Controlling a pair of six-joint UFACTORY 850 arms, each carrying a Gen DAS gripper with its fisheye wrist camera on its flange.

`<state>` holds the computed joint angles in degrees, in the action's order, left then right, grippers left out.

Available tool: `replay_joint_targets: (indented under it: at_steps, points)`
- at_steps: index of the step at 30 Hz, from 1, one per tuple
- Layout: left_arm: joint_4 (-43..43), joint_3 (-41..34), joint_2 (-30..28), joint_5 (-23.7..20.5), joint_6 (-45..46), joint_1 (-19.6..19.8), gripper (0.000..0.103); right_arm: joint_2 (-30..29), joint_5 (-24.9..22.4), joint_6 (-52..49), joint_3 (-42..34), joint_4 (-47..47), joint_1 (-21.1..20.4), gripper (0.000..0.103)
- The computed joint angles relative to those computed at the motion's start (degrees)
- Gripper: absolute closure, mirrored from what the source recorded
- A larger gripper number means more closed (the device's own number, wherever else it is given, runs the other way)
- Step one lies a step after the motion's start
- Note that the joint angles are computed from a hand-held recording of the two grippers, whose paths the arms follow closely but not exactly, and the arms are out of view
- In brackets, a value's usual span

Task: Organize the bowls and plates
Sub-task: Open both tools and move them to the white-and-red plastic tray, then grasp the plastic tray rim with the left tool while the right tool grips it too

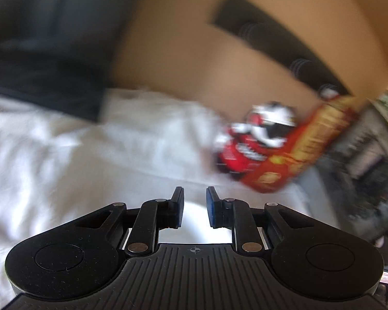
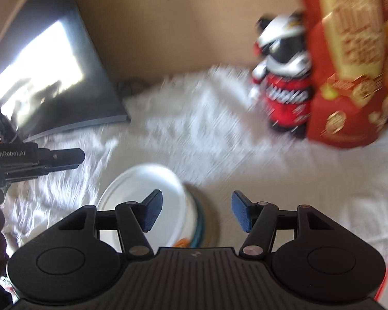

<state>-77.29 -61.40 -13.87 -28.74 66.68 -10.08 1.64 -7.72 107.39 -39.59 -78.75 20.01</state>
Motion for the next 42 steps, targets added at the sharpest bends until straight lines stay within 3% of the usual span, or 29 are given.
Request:
replay_joint_targets:
  at_steps: [3, 8, 15, 21, 24, 27, 30, 33, 35, 39, 42]
  points:
    - [0.97, -1.43, -1.5, -2.92, 1.78, -3.82, 0.082, 5.66, -7.19, 8.35, 4.32, -8.52, 0.41, 0.04]
    - [11.16, -5.89, -7.35, -7.62, -5.92, -11.57, 0.082, 15.18, -17.35, 9.8, 12.94, -7.74, -1.8, 0.035]
    - [19.03, -10.93, -15.0, -10.86, -13.12, -20.51, 0.082, 28.07, -17.44, -4.91, 23.7, 10.94, -12.4, 0.035]
    - [23.39, -15.36, -20.69, -10.42, -16.35, -27.23, 0.082, 38.99, -21.13, -19.15, 31.12, 24.72, -20.36, 0.036]
    - [25.87, -17.43, -23.43, -10.07, -18.79, -29.83, 0.082, 42.88, -19.32, -30.7, 33.57, 33.35, -27.13, 0.049]
    - [28.72, -19.0, -25.6, -9.99, -22.48, -31.73, 0.082, 42.99, -14.29, -44.53, 35.38, 44.75, -33.93, 0.052]
    - [30.22, -20.34, -27.35, -9.77, -24.9, -32.89, 0.082, 42.41, -12.12, -50.36, 36.54, 50.79, -36.16, 0.053]
    - [31.17, -21.91, -29.4, -11.42, -27.06, -33.5, 0.082, 37.89, -7.96, -58.85, 36.37, 58.17, -38.64, 0.063]
    - [31.82, -22.42, -30.22, -11.83, -28.46, -33.59, 0.081, 34.19, -5.86, -64.32, 35.45, 62.97, -38.49, 0.07]
    - [31.01, -19.82, -28.48, -8.88, -28.72, -31.99, 0.083, 30.04, -4.58, -67.94, 33.63, 64.61, -36.77, 0.071]
    - [30.8, -16.5, -26.01, -6.31, -29.53, -29.83, 0.083, 26.63, -2.1, -82.01, 31.82, 77.1, -35.99, 0.071]
